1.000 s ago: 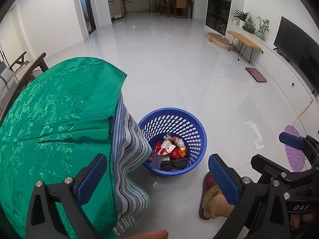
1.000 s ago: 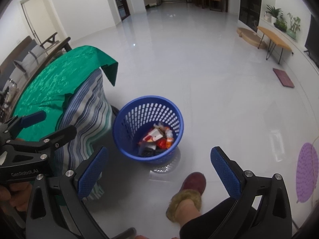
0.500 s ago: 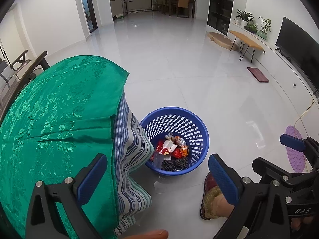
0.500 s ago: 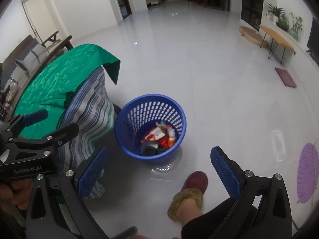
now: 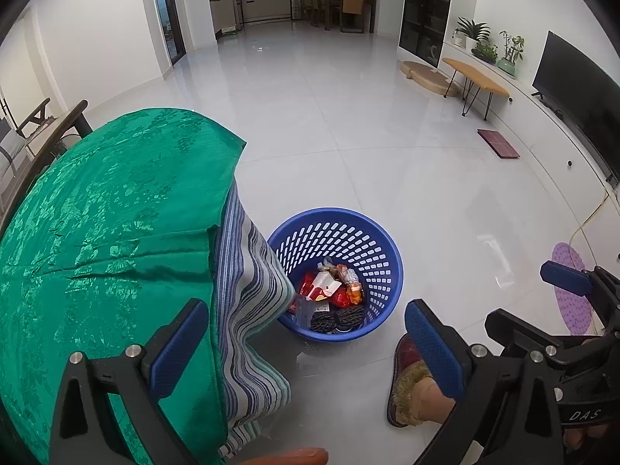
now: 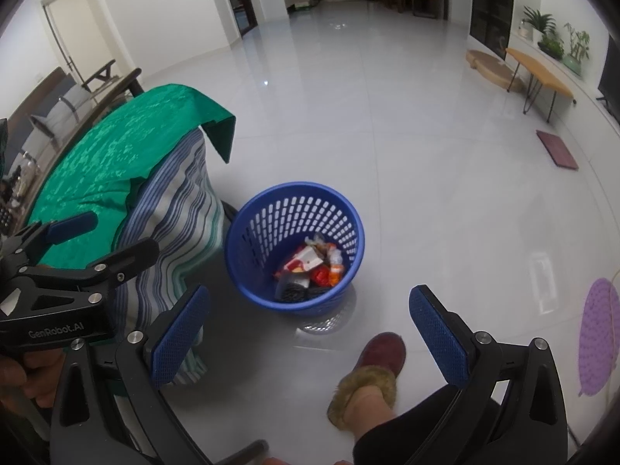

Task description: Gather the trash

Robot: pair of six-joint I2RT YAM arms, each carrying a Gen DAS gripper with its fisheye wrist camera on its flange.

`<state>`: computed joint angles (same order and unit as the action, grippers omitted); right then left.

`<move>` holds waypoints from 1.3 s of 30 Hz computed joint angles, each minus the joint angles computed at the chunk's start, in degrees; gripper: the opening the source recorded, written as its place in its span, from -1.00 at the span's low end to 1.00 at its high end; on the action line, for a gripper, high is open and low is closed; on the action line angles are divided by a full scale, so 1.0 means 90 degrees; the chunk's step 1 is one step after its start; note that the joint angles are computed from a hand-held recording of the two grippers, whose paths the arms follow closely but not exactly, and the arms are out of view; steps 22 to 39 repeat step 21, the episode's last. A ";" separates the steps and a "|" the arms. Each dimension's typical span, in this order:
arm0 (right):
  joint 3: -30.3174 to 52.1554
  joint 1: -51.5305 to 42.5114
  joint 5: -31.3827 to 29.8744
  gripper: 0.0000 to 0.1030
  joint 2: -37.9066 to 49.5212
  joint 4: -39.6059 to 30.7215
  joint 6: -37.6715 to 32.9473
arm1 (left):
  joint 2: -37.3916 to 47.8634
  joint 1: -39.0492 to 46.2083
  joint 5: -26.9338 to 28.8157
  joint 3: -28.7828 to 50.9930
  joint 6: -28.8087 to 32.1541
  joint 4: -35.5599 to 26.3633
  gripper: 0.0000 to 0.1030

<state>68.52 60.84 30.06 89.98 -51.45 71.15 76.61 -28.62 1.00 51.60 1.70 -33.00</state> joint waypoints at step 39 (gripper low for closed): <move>-0.0124 -0.0038 -0.0063 0.99 -0.0076 -0.0074 0.0188 | -0.0184 -0.0044 0.0068 -0.0119 -0.0010 0.0150 0.98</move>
